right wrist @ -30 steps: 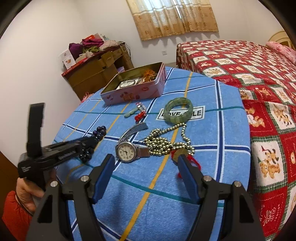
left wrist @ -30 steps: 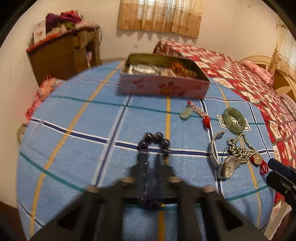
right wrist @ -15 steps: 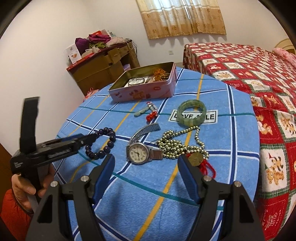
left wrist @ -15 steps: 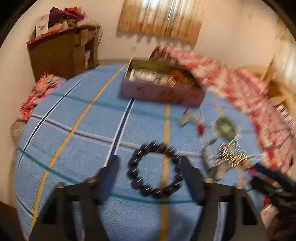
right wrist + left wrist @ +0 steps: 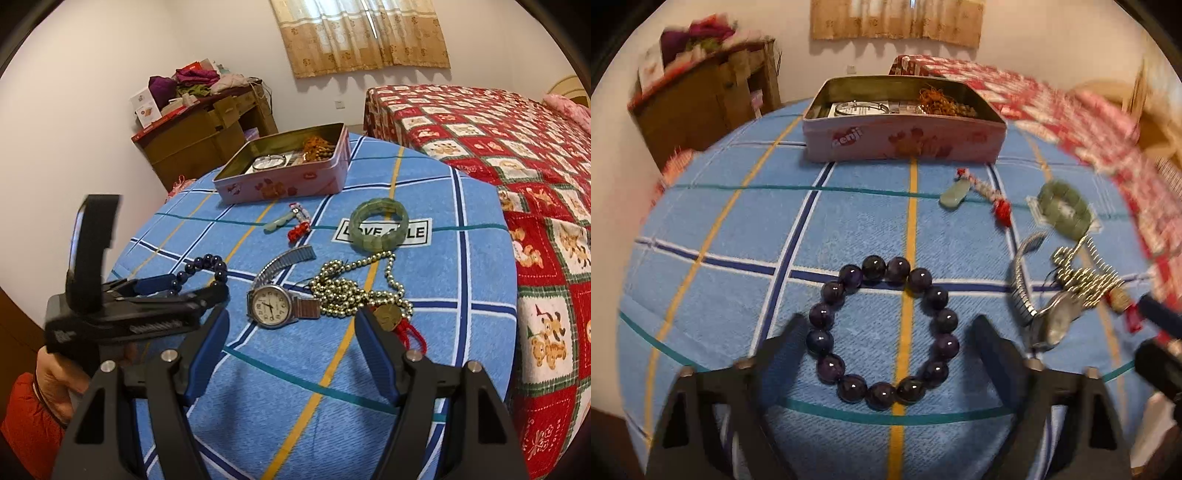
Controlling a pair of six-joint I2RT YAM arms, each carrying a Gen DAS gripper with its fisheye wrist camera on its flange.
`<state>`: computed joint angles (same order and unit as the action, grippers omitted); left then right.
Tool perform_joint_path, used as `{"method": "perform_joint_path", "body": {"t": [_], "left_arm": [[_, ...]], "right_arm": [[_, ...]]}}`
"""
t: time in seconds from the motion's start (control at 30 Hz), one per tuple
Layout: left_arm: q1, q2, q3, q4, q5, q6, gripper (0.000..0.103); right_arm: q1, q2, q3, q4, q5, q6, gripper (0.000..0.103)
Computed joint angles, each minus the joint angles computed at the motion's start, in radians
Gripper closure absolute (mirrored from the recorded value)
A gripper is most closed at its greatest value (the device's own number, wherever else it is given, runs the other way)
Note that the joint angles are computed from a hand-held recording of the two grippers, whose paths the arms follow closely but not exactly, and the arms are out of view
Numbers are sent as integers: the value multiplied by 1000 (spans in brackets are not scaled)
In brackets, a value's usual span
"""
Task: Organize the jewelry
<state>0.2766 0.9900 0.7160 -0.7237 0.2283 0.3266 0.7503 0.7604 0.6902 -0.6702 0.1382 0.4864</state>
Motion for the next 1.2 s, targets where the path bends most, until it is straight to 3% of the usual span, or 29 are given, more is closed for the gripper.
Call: {"method": "perform_joint_path", "body": {"t": [0.1, 0.2, 0.3, 0.43, 0.47, 0.5, 0.63, 0.8, 0.9, 1.07, 1.13, 1.17, 1.2], "left_arm": [[31, -10, 5, -14, 47, 49, 49], [82, -10, 6, -21, 87, 88, 64], [128, 11, 15, -23, 133, 90, 75], [183, 14, 25, -42, 196, 96, 76], [199, 2, 24, -45, 215, 104, 83], [216, -17, 22, -41, 243, 111, 103], [250, -18, 45, -59, 271, 149, 103], [312, 100, 110, -155, 357, 191, 103], [279, 67, 95, -104, 271, 177, 103], [263, 90, 104, -91, 239, 197, 101], [258, 84, 86, -67, 252, 204, 95], [255, 86, 86, -62, 254, 197, 82], [250, 93, 92, -64, 242, 187, 58]], "right_arm": [[-27, 4, -10, 10, -29, -5, 29], [-40, 7, -12, 13, -44, -3, 29], [-32, 3, -10, 13, -40, -7, 29], [-18, 7, -8, 17, -38, -16, 29], [-17, 13, -5, 20, -36, -19, 29], [-15, 18, -4, 22, -34, -23, 29], [-31, 39, 4, 41, -60, -21, 29], [-15, 42, 8, 38, -45, -14, 29], [-17, 42, 7, 38, -50, -9, 29], [-33, 38, 6, 39, -63, -11, 29], [-38, 38, 5, 40, -69, -12, 29], [-40, 37, 4, 39, -70, -12, 29], [-40, 37, 3, 38, -71, -11, 29]]}}
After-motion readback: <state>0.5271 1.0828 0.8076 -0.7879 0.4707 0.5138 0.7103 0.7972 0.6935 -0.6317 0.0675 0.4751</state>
